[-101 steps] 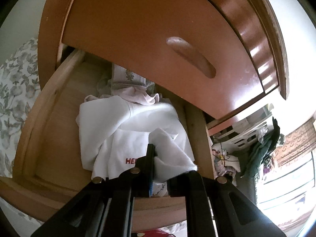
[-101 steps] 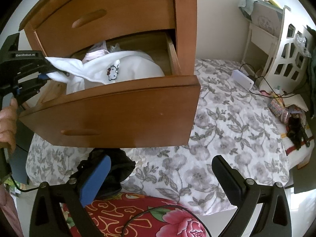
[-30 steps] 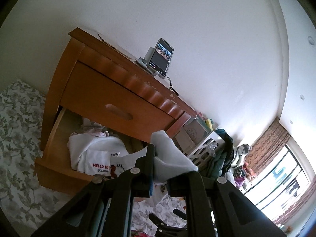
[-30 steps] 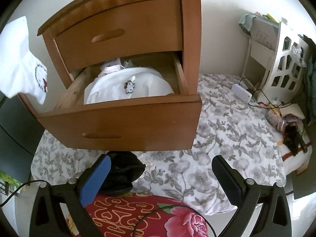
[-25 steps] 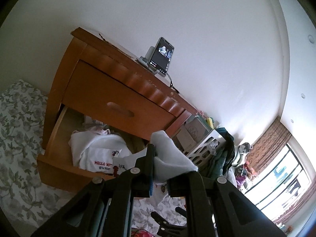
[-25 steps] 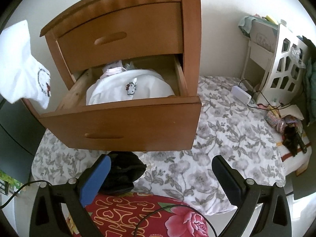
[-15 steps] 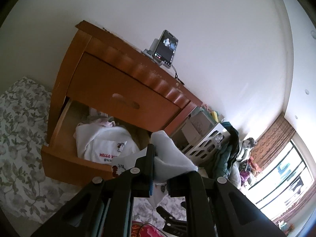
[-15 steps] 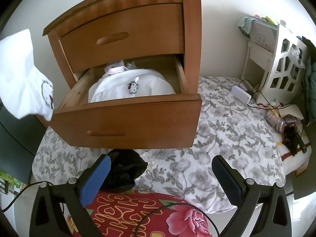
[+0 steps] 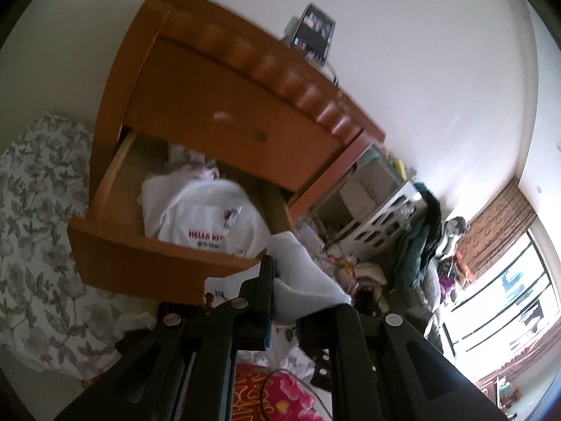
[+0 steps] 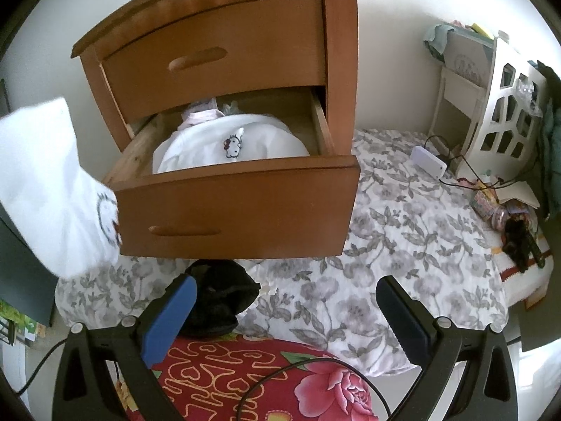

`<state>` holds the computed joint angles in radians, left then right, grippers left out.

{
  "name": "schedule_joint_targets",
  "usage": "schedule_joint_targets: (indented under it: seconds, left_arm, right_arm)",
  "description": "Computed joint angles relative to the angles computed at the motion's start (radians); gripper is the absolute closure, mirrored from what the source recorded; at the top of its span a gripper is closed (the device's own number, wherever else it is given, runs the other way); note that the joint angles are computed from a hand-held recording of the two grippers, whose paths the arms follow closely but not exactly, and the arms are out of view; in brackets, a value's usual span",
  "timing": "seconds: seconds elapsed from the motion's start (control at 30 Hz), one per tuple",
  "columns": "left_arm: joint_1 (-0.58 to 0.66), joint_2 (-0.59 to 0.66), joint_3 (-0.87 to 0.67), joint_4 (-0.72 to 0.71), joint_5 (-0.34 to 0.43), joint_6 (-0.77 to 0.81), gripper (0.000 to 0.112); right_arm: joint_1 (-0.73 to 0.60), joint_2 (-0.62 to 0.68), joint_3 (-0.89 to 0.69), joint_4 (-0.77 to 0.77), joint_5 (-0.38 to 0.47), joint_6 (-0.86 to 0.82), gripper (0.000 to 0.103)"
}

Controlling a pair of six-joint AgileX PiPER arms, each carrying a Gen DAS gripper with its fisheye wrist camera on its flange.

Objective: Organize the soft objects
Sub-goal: 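Carry the white cloth down past the drawer front with the left gripper, then lower the white cloth onto the red cushion with the left gripper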

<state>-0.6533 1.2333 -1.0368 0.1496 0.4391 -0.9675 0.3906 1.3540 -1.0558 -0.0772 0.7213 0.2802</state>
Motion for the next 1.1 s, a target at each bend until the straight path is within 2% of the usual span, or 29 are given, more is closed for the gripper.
schedule_joint_targets:
  seconds: [0.3,0.47,0.9,0.97,1.1]
  left_arm:
    - [0.045,0.098,0.01,-0.205,-0.01,0.195,0.102]
    - [0.052,0.158,-0.002,-0.231,0.004,0.237,0.102]
    - [0.116,0.343,-0.014,-0.568,0.007,0.577,0.102]
    - [0.119,0.366,-0.022,-0.575,0.012,0.589,0.102]
    - [0.107,0.411,-0.042,-0.431,0.035,0.464,0.102]
  right_arm:
    - [-0.034,0.051,-0.011,0.013,-0.005,-0.016,0.0]
    - [-0.04,0.092,-0.022,0.013,-0.008,-0.019,0.0]
    - [-0.063,0.214,-0.066,0.022,-0.007,-0.034,0.0]
    - [-0.066,0.232,-0.069,0.022,-0.008,-0.034,0.0]
    - [-0.072,0.261,-0.081,0.018,-0.003,-0.035,0.0]
